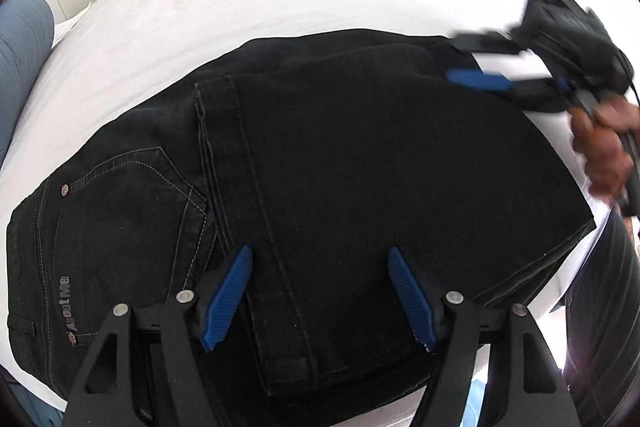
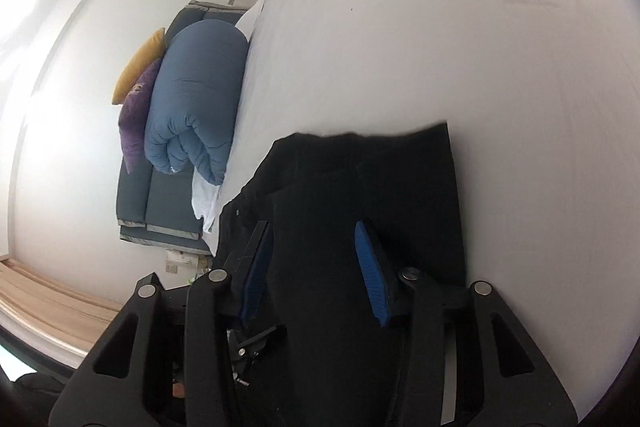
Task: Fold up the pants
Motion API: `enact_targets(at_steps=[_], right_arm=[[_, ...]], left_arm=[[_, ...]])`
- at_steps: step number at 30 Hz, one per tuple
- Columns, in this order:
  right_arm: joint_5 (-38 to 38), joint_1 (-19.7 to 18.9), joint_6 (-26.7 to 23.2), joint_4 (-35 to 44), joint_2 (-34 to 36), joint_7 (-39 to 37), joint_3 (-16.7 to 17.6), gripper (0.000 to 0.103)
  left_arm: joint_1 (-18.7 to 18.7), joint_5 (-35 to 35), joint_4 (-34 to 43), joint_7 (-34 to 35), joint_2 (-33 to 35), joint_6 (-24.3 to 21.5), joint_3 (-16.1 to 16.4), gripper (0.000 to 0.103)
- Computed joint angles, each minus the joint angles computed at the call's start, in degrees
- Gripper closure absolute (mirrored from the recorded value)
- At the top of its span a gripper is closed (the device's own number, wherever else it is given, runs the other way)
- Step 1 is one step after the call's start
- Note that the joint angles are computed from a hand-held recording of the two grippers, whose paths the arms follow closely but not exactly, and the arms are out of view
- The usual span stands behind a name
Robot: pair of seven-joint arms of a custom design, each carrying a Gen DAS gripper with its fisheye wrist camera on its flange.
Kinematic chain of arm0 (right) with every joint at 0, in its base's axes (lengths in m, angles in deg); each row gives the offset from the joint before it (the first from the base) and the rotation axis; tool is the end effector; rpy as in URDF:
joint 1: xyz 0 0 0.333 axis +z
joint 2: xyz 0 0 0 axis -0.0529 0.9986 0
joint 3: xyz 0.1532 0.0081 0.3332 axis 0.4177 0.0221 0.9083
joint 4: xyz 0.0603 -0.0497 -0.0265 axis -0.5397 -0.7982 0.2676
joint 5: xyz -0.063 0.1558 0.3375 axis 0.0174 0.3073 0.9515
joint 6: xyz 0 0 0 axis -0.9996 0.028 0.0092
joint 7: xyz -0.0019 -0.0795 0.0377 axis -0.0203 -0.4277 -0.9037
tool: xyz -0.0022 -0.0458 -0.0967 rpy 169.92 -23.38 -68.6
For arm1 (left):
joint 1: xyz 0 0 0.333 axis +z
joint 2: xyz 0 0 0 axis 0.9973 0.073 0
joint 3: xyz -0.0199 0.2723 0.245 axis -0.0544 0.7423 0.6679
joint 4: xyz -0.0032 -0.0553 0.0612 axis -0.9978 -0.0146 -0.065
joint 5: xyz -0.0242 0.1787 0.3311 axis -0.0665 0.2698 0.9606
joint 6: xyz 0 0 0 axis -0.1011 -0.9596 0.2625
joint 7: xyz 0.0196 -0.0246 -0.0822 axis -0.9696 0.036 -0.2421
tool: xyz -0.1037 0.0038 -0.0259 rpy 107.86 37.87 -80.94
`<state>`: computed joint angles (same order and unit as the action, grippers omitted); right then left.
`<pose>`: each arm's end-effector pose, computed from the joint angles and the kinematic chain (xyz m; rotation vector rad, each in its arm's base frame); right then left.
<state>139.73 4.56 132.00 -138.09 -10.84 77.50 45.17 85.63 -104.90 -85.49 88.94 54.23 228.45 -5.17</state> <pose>0.6200 0.1410 0.4596 -1.3069 1.6667 0.4899 0.5872 -0.0978 0.4895 -1.4600 2.4778 -0.6574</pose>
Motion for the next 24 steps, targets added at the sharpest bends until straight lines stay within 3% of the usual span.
enact_targets(at_steps=[7, 10, 12, 14, 18, 21, 24], right_arm=[[0.79, 5.50, 2.18, -12.56, -8.65, -3.85, 1.96, 0.061], [-0.69, 8.52, 1.72, -18.89, -14.94, -0.96, 1.79, 0.061], [-6.73, 9.65, -0.30, -20.11, -17.18, 2.96, 1.10, 0.060], [-12.96, 10.90, 0.48, -18.82, -17.87, 6.33, 1.17, 0.060], [-3.19, 11.16, 3.36, -15.86, -18.77, -1.79, -1.41, 0.060], [2.30, 10.23, 3.94, -9.62, -13.36, -3.33, -2.08, 0.060], [-1.71, 9.17, 2.91, -4.96, -7.16, 2.64, -1.34, 0.059]], left_arm=[[0.27, -0.73, 0.22, 0.55, 0.20, 0.22, -0.13, 0.030], [1.03, -2.25, -0.73, 2.53, -0.67, 0.05, 0.12, 0.030], [0.74, -2.21, -0.35, 2.16, -0.54, -0.06, 0.20, 0.030], [0.67, -2.45, -0.33, 2.26, -0.50, -0.06, 0.25, 0.030], [0.52, -2.74, -0.03, 2.05, -0.32, -0.10, 0.23, 0.030], [0.66, -3.21, -0.26, 2.29, -0.17, 0.26, 0.23, 0.030], [1.05, -4.37, -0.50, 3.35, -0.05, 0.52, 0.21, 0.030]])
